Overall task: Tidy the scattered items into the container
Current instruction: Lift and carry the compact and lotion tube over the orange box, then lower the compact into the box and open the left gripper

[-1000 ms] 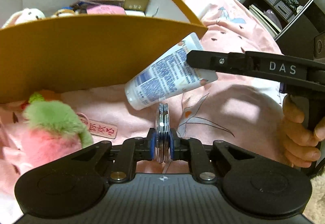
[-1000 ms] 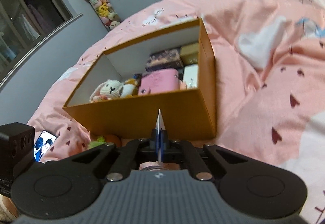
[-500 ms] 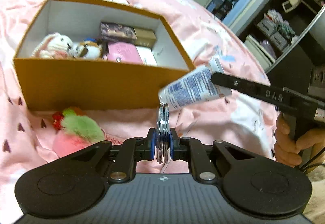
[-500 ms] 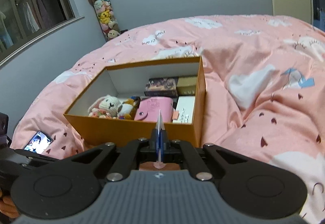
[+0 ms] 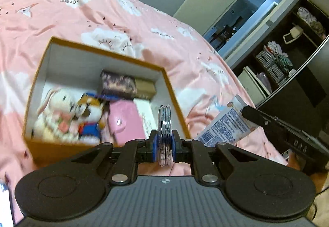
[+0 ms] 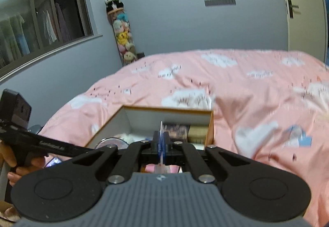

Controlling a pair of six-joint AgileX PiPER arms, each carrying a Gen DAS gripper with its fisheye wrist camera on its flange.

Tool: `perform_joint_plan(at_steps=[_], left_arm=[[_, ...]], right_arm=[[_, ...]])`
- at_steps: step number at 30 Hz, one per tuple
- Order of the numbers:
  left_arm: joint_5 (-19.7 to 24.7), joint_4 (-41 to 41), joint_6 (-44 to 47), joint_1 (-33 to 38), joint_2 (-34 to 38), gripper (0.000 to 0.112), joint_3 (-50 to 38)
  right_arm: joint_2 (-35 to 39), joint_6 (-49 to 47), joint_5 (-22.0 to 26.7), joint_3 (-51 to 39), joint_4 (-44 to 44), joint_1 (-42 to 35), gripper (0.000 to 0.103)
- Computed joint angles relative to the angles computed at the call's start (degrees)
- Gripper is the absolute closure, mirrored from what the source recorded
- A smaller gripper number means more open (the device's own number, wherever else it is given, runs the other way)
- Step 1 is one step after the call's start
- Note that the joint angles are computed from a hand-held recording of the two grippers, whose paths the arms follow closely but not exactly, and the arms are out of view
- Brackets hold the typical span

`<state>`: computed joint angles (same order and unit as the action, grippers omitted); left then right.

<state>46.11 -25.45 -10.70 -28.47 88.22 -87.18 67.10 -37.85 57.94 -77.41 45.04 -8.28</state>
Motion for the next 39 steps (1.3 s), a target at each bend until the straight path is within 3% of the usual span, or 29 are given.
perform_joint_plan(at_steps=[8, 13, 20, 28, 31, 34, 38, 39], left_arm=[[4.44, -6.86, 0.64, 0.51, 16.19, 0.097, -13.53], [4.76, -11.97, 1.04, 0.73, 23.69, 0.097, -16.67], [8.41, -13.5, -0.38, 0.41, 31.41, 0.097, -22.78], [12.39, -11.84, -1.34, -0.43, 35.07, 0.097, -27.53], [15.25, -4.33, -4.58, -2.2, 35.77, 0.091, -32.01], [14.62, -0.84, -4.65, -2.9, 33.9, 0.085, -31.3], [15.35, 0.22, -3.91, -2.47, 32.95, 0.085, -31.22], [16.12, 0.54, -3.99, -2.5, 33.38, 0.089, -31.95]], right_arm=[[5.49, 4.59, -11.54, -2.6, -7.31, 6.93, 0.101], [9.61, 6.85, -12.7, -4.46, -8.86, 7.76, 0.101], [13.56, 7.07, -14.33, -5.95, -9.14, 8.26, 0.101], [15.01, 5.99, -15.5, -5.84, -8.85, 8.83, 0.101], [14.94, 6.15, -15.89, -5.49, -9.18, 9.05, 0.101], [14.77, 6.07, -16.21, -5.22, -9.21, 9.18, 0.101], [14.11, 5.97, -17.38, -4.28, -9.58, 9.75, 0.101], [14.07, 5.91, -17.45, -4.15, -9.52, 9.83, 0.101]])
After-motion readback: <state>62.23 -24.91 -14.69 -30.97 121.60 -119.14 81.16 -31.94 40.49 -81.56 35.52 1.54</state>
